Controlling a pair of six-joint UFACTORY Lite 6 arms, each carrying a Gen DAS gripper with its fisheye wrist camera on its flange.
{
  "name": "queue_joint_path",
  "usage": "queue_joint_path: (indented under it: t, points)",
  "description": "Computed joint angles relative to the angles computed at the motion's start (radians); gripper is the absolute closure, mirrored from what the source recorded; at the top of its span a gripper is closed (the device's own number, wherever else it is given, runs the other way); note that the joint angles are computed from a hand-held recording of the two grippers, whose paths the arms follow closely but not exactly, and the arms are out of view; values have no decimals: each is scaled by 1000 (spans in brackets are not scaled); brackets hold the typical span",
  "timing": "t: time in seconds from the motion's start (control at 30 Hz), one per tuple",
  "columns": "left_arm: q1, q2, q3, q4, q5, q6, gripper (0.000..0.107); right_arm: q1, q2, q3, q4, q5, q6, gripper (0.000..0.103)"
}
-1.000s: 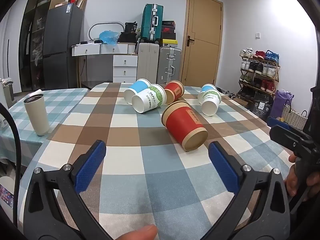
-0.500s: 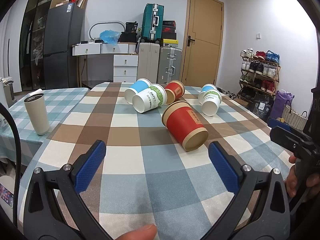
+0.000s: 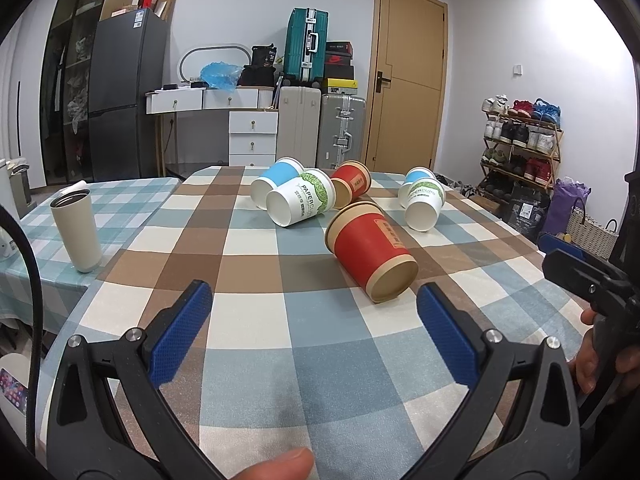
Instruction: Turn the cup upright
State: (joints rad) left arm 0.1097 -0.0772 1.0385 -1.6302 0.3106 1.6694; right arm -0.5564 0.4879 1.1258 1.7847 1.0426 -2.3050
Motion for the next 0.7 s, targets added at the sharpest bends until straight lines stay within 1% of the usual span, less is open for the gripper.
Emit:
queue_joint_path:
  t: [0.7]
  points:
    - [9,3,3,6,9,4,5,-1,0,0,1,1,-1,0]
